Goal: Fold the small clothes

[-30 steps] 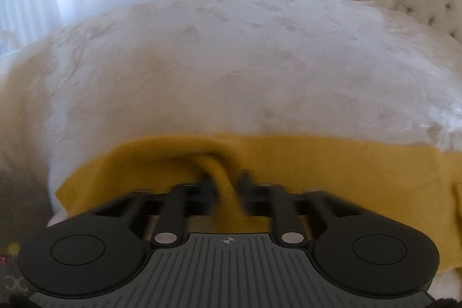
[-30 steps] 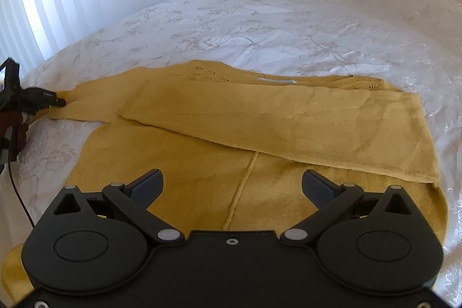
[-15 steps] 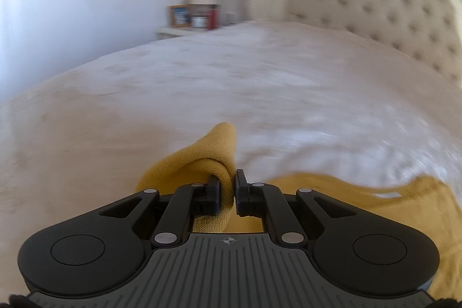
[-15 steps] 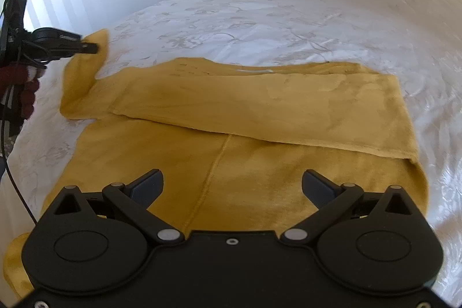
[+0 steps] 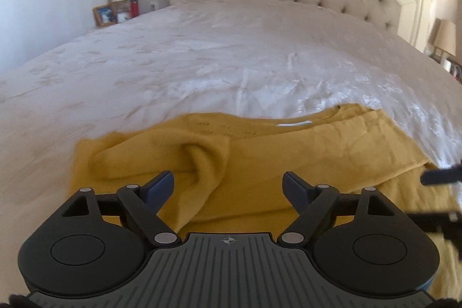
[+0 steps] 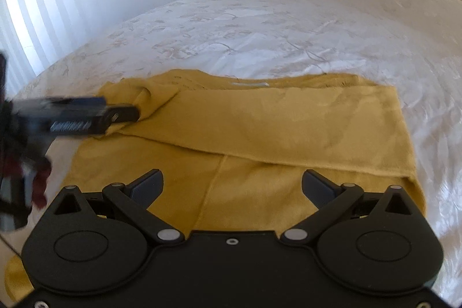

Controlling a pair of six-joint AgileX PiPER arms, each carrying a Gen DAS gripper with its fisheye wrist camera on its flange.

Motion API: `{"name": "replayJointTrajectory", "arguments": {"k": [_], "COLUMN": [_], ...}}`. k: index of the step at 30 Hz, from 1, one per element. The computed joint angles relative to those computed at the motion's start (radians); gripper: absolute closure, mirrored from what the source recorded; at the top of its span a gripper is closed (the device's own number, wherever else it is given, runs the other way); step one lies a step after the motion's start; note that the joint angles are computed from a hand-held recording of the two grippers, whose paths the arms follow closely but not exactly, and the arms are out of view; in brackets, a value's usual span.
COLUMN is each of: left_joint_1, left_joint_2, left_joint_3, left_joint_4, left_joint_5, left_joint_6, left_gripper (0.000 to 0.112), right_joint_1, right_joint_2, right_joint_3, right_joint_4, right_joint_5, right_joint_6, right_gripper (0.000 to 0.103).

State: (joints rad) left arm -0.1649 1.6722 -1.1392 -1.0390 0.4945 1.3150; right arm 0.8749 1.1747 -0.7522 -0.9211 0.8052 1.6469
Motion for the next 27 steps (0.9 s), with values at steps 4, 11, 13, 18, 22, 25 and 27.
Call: {"name": "replayJointTrajectory", "arguments": {"k": [4, 11, 13, 18, 22, 25, 27], "left_joint_1": [0.051, 0.139, 0.150, 0.150, 0.172, 0.179, 0.176], "left_joint_2": [-0.007, 0.091, 0.108, 0.100, 0.090, 0.094, 0.097], "left_joint_3": [0.018, -0.077, -0.101, -0.085, -0.071, -0.073, -0.069], "left_joint_4": [-0.013, 0.159, 0.188, 0.212, 0.195, 0.186, 0.183], "left_joint_5": [-0.033, -0.001, 0.038, 0.042, 0.061, 0.069, 0.060], "left_joint_6": [0.007, -0.168, -0.162, -0.149, -0.110, -0.099, -0.087], "left_gripper": [0.028, 0.028, 0.028, 0.027, 0.027, 0.027, 0.027], "right_joint_1": [-0.054, -0.121, -0.140, -0.163, -0.167, -0.169, -0.186], "right_joint_2": [0.066, 0.284, 0.354, 0.544, 0.670, 0.765, 0.820], "right_joint_3": [-0.071, -0.311, -0.393, -0.617, -0.762, -0.876, -0.944], "right_joint_4": [0.003, 0.004, 0.019, 0.067, 0.081, 0.098, 0.154], "right_joint_5": [-0.057, -0.117, -0.121, -0.087, -0.058, -0.012, 0.015], "right_joint_6": [-0.056, -0.253, -0.309, -0.472, -0.589, -0.663, -0.724], "right_gripper": [0.001, 0.005, 0.013, 0.023, 0.023, 0.024, 0.030]}}
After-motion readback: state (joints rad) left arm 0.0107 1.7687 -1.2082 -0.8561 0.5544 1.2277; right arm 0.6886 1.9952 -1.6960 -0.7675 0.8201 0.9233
